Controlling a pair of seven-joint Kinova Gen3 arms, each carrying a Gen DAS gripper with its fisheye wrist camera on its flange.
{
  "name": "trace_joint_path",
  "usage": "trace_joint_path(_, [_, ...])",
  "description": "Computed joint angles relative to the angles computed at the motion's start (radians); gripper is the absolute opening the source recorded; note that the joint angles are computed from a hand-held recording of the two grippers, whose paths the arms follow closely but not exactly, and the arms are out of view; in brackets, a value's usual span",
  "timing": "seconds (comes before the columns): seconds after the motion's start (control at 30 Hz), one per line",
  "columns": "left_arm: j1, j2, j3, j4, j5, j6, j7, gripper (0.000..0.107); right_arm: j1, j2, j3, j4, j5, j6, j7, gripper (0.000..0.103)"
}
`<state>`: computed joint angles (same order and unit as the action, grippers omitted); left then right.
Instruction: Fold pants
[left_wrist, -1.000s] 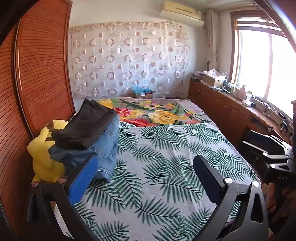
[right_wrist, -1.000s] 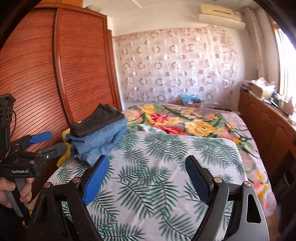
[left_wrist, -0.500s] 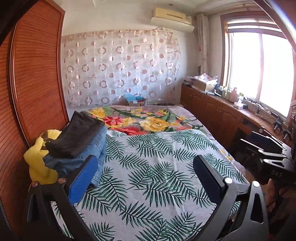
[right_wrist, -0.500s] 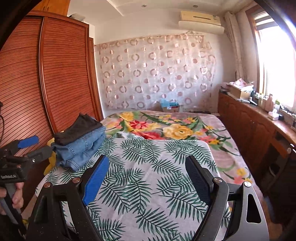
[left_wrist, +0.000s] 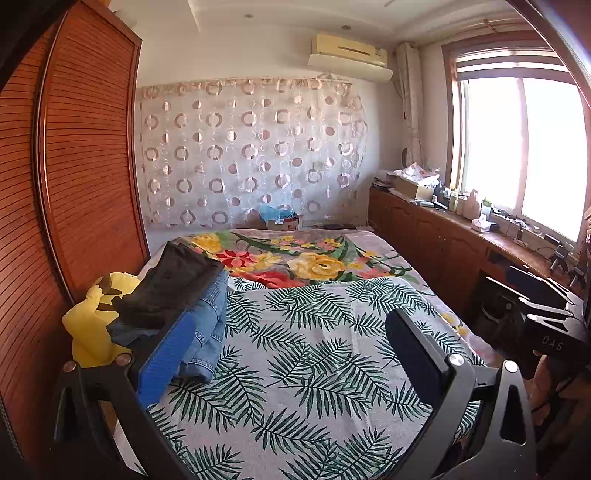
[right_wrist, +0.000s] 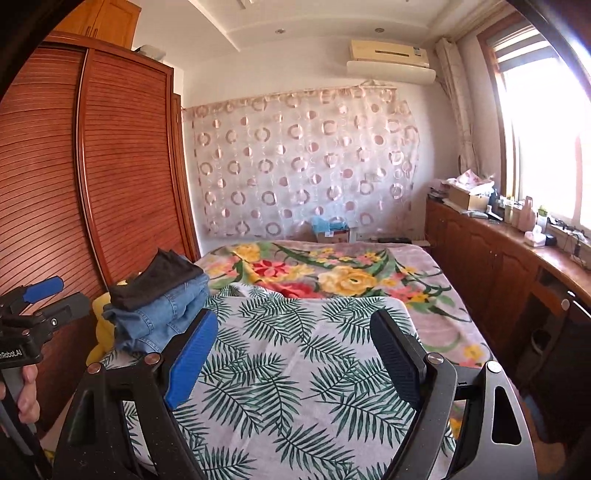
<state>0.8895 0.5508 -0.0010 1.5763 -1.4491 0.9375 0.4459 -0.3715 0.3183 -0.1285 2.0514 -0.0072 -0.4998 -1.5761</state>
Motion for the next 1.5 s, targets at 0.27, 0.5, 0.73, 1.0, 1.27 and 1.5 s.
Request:
trace_joint_path(0.27, [-0.001, -0.009, 0.004, 0.015, -0.007, 0.008, 0.016, 0.103, 0.006, 0.010, 0.002, 0.010, 0.006, -0.023, 0.001, 0.086])
trace_joint_path(0.5, [-0.007, -0.012, 0.010, 0.019, -0.008, 0.008, 0.013, 0.103, 0.025, 0.002, -0.005, 0.006, 0.031, -0.005, -0.021, 0.086])
trace_joint_path(0.73, [-0.011, -0.012, 0.015, 0.022, -0.007, 0.008, 0.014, 0.103, 0.034, -0.005, -0.006, 0.010, 0.046, -0.004, -0.032, 0.086])
trace_joint_path(1.0, [-0.009, -0.015, 0.013, 0.031, -0.008, 0.008, 0.019, 0.103, 0.031, -0.004, -0.004, 0.015, 0.047, -0.011, -0.028, 0.086])
trace_joint_path(1.27, [-0.011, -0.015, 0.014, 0.028, -0.008, 0.007, 0.018, 0.103, 0.035, -0.004, -0.006, 0.020, 0.054, -0.020, -0.029, 0.086])
trace_joint_path(1.5, [-0.010, -0.015, 0.013, 0.027, -0.008, 0.008, 0.016, 0.103, 0.035, -0.002, -0.006, 0.020, 0.057, -0.020, -0.031, 0.086])
